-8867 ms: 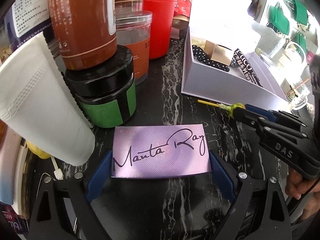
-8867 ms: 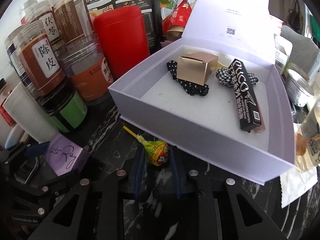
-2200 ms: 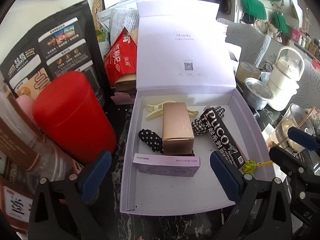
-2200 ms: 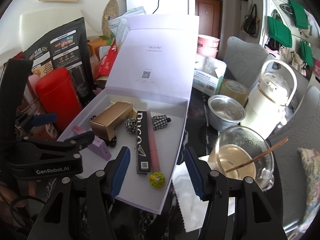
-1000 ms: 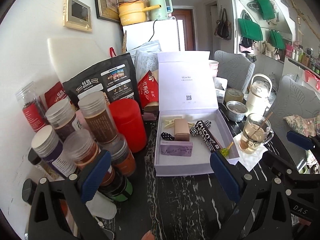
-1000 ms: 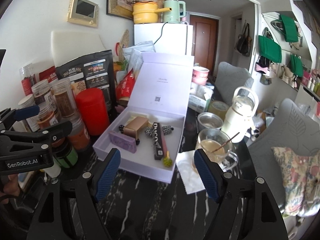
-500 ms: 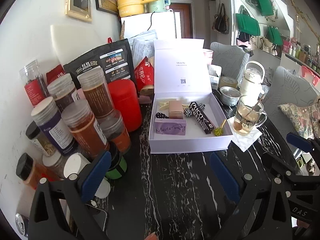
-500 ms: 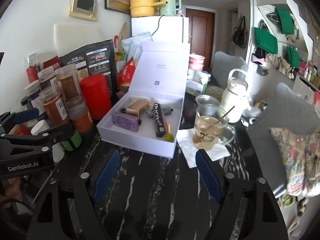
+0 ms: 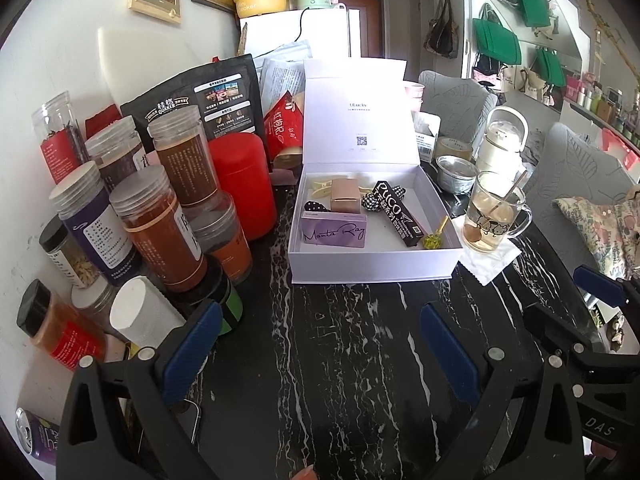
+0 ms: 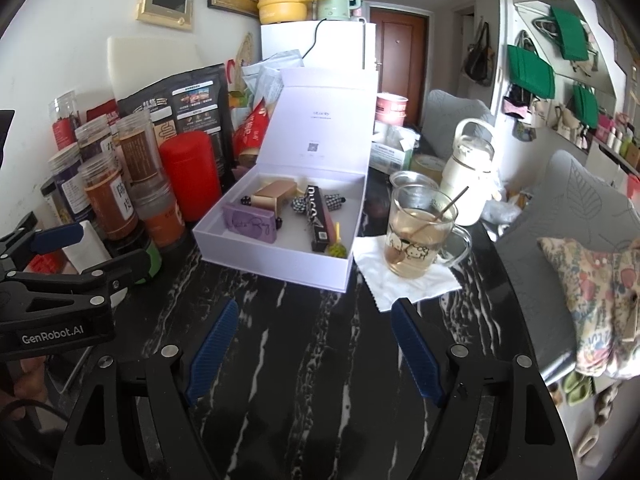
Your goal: Organize rigid objects
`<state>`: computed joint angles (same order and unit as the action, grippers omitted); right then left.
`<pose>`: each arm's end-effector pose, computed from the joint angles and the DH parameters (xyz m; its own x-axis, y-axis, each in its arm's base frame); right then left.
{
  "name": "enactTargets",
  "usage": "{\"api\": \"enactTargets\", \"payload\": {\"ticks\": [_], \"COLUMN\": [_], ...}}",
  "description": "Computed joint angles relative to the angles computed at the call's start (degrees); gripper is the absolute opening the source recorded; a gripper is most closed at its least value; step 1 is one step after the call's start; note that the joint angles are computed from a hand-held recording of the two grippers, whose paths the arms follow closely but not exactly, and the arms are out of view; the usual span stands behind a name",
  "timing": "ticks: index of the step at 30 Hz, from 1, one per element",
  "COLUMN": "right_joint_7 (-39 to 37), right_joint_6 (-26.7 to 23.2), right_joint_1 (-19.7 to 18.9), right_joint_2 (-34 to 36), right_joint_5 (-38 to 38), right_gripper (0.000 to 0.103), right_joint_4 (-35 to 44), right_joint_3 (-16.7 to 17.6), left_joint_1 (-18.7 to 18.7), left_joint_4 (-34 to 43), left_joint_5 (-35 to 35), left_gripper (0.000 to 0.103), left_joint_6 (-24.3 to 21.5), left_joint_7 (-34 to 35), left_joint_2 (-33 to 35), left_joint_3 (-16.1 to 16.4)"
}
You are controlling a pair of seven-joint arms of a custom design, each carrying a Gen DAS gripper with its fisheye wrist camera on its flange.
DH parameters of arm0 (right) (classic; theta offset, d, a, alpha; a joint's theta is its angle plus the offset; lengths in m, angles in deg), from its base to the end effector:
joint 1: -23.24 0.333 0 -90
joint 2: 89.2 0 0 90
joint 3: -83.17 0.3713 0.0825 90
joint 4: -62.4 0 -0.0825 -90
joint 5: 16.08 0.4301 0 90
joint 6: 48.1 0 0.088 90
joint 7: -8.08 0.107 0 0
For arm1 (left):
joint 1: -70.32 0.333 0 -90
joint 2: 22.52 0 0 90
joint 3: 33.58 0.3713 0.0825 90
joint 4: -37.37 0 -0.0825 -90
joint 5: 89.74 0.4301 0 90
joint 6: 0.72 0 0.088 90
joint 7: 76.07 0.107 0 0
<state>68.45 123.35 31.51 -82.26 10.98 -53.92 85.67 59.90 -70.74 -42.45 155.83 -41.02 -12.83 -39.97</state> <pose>0.6603 0.0915 0.5124 0.2678 -0.9634 -0.0122 -0.6313 -0.1659 -0.7576 0.6561 -0.2227 0.5195 0.0439 -0.9974 -0.0566 -0.6736 0.0123 -0.7390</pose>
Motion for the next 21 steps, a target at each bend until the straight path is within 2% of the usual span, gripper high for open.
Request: {"api": "enactTargets", "payload": {"ticks": [21], "right_joint_7": [0.19], "right_joint_6": [0.22], "right_joint_1": [0.03], "right_joint_2": [0.39], "right_joint_5": [-0.59], "right_gripper": [0.079], "right_joint_4": [0.28], "right_joint_3": [-0.02], "left_joint_1": [0.21], "left_joint_4": [0.26], "left_joint_5": [-0.19], "left_gripper": [0.101], "left_joint_6": [-0.26], "left_joint_7": [0.23], "left_joint_2": [-0.12], "left_joint_3": [0.07]}}
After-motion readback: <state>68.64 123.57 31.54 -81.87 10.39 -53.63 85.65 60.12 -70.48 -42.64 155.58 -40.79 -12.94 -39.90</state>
